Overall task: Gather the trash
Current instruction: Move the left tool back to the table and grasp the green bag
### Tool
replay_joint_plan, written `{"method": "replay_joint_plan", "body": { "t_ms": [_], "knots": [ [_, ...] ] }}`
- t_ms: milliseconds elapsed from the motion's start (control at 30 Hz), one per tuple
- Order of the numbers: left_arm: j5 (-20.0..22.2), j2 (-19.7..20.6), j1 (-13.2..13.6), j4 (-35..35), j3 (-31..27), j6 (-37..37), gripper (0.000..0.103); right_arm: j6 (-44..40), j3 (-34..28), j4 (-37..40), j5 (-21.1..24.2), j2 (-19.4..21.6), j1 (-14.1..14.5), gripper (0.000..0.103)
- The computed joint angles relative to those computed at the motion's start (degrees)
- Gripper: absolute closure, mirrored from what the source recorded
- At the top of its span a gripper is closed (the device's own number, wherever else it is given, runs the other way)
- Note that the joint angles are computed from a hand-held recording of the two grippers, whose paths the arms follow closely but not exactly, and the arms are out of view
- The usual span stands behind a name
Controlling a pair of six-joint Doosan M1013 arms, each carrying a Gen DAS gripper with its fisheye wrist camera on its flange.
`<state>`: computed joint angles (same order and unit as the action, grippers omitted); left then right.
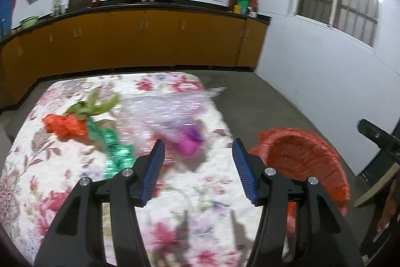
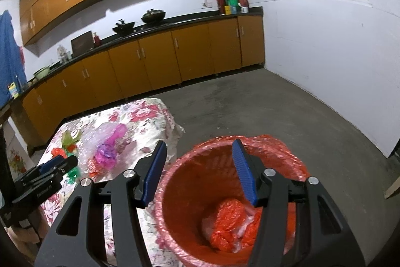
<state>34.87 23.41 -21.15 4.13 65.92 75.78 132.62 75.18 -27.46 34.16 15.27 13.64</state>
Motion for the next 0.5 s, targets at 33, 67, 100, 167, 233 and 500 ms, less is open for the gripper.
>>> {"method": "replay_joint_plan", "body": {
  "t_ms": [33, 67, 100, 167, 233, 500],
  "knots": [
    [0.0, 0.0, 0.3, 1.7, 0.1, -1.9, 0.047, -0.4, -0.1, 0.3, -0.1, 0.1, 0.1, 0.048],
    [0.1, 0.0, 0.7, 4.1, 0.3, -4.5, 0.047, -1.1, -0.2, 0.9, -0.1, 0.3, 0.2, 0.048],
    [0.5, 0.1, 1.1, 5.5, 0.4, -6.2, 0.047, -1.6, -0.3, 1.3, -0.2, 0.5, 0.4, 0.048],
    [1.8, 0.4, 2.0, 7.1, 0.1, -9.4, 0.047, -2.8, -0.7, 2.2, -0.3, 1.0, 0.7, 0.048],
    [2.8, 0.8, 3.0, 7.9, -0.2, -11.3, 0.047, -4.0, -1.2, 3.0, -0.5, 1.6, 1.2, 0.048],
    [6.5, 4.1, 5.0, 4.7, -4.1, -11.0, 0.049, -10.9, -4.5, 7.8, -1.4, 4.7, 2.9, 0.048]
  ]
}}
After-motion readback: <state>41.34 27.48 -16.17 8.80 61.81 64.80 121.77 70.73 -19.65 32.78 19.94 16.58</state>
